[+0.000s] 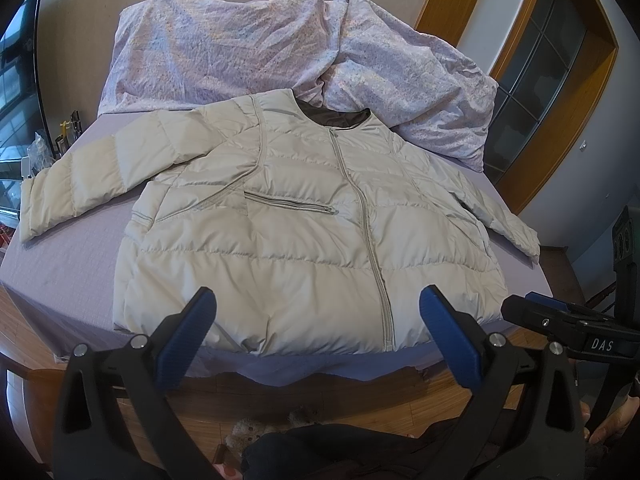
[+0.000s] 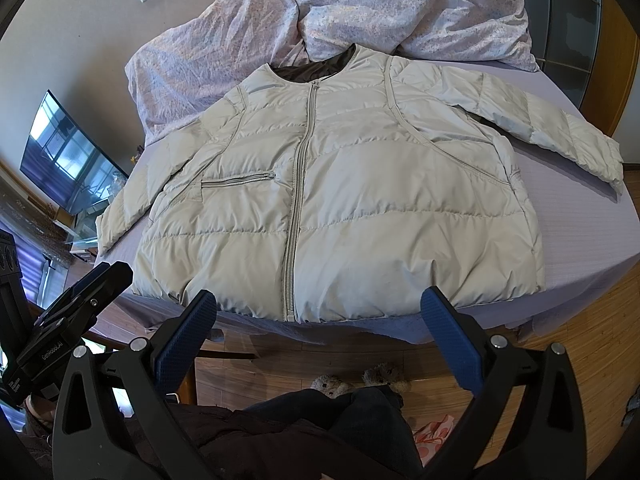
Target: Fold large clothes
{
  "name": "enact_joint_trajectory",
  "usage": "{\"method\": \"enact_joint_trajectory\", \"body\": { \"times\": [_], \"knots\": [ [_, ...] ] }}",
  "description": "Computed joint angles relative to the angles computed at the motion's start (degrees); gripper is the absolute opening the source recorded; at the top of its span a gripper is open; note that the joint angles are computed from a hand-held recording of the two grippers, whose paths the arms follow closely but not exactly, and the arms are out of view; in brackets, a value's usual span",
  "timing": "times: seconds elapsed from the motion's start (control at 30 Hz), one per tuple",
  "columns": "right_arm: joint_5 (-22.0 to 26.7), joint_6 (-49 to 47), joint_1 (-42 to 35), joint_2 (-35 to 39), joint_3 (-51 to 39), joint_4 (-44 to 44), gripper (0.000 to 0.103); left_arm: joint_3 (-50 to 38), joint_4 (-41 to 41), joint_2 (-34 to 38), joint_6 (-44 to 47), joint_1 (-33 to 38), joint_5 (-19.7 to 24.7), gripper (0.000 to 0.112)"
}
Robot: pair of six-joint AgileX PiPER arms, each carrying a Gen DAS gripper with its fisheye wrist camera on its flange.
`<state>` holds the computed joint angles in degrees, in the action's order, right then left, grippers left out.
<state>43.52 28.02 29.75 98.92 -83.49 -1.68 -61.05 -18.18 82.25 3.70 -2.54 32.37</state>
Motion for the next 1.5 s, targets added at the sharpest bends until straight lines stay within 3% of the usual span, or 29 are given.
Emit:
{"method": "enact_joint_trajectory", "body": {
  "times": [1.1, 1.3, 1.4, 1.5],
  "knots": [
    [-0.42, 0.96, -1.92, 1.23, -1.01, -0.62, 0.102, -1.06, 1.66, 0.89, -1.37, -0.18, 0.98, 0.101],
    [-3.79, 5.4, -8.29, 3.77, -1.96, -2.08, 0.102, -7.27, 9.3, 6.59, -8.12, -1.95, 1.84, 0.101],
    [-7.44, -3.22, -15.25, 6.39, -2.35, 9.51, 0.102, -11.21, 12.1, 9.89, -10.91, -2.47, 2.55, 0.101],
    [-5.2, -5.03, -20.35, 10.76, -6.76, 13.32, 0.102, -15.39, 15.13, 12.96, -13.95, -3.21, 4.04, 0.101]
  ]
}}
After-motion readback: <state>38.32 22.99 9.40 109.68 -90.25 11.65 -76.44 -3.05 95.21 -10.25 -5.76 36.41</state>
